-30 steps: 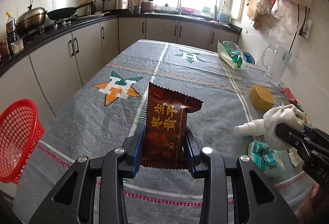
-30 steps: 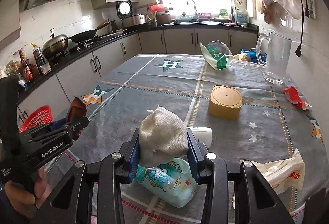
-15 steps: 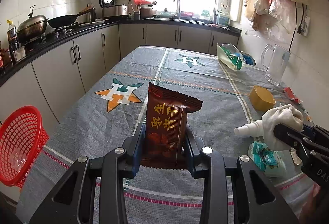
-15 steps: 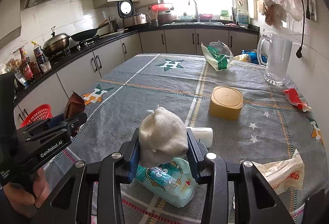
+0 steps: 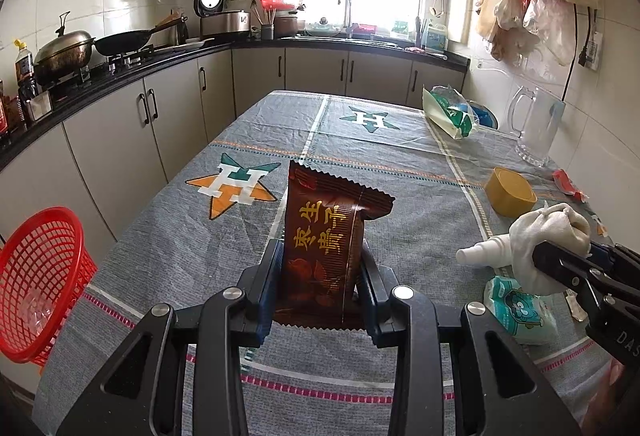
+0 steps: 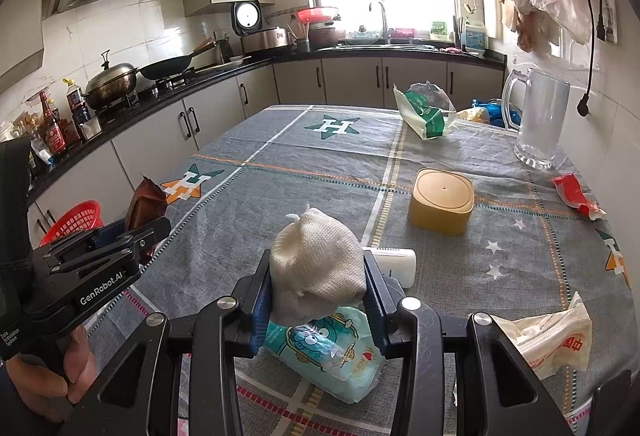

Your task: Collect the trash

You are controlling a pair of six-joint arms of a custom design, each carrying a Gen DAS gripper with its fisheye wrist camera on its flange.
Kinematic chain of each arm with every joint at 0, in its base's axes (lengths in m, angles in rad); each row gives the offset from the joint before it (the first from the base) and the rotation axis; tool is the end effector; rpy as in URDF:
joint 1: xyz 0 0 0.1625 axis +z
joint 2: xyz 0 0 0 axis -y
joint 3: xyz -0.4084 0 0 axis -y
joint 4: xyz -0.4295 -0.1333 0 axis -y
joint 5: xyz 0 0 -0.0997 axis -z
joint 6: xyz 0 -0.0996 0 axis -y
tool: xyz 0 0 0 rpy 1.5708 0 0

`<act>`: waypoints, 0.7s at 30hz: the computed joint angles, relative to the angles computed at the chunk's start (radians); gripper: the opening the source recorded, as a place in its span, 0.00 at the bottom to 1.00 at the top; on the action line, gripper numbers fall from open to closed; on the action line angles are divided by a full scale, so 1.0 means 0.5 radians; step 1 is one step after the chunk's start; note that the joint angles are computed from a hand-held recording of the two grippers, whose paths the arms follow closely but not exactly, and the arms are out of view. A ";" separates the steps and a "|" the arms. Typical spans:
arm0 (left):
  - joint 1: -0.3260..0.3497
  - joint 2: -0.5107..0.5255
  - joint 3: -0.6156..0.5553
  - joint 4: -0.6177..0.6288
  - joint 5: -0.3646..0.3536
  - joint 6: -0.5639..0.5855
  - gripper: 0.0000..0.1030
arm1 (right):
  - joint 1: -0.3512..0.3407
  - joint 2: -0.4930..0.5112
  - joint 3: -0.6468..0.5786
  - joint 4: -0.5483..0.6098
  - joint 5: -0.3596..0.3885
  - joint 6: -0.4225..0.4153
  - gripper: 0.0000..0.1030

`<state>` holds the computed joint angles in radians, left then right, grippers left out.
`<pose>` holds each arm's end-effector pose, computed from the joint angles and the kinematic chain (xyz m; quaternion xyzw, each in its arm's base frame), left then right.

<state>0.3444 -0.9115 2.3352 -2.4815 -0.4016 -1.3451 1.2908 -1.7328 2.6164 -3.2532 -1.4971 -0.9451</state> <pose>-0.2826 -0.3404 -0.0224 0.0919 0.8135 -0.4528 0.3531 0.0392 -0.3726 0.2357 0.3141 -0.8655 0.3375 0.1957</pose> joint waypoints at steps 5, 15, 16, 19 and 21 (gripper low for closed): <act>-0.008 -0.008 -0.003 0.049 0.008 -0.037 0.33 | 0.000 -0.009 0.004 0.006 0.012 -0.012 0.43; -0.030 -0.042 -0.018 0.273 0.054 -0.208 0.33 | -0.003 -0.030 0.027 -0.024 0.034 -0.033 0.43; -0.034 -0.052 -0.020 0.326 0.061 -0.253 0.33 | -0.003 -0.033 0.025 -0.019 0.033 -0.023 0.43; -0.057 -0.096 -0.018 0.478 0.066 -0.386 0.33 | -0.015 -0.092 0.035 0.040 0.057 0.033 0.43; -0.087 -0.123 -0.025 0.632 0.062 -0.486 0.33 | -0.036 -0.179 0.051 0.148 0.100 0.086 0.43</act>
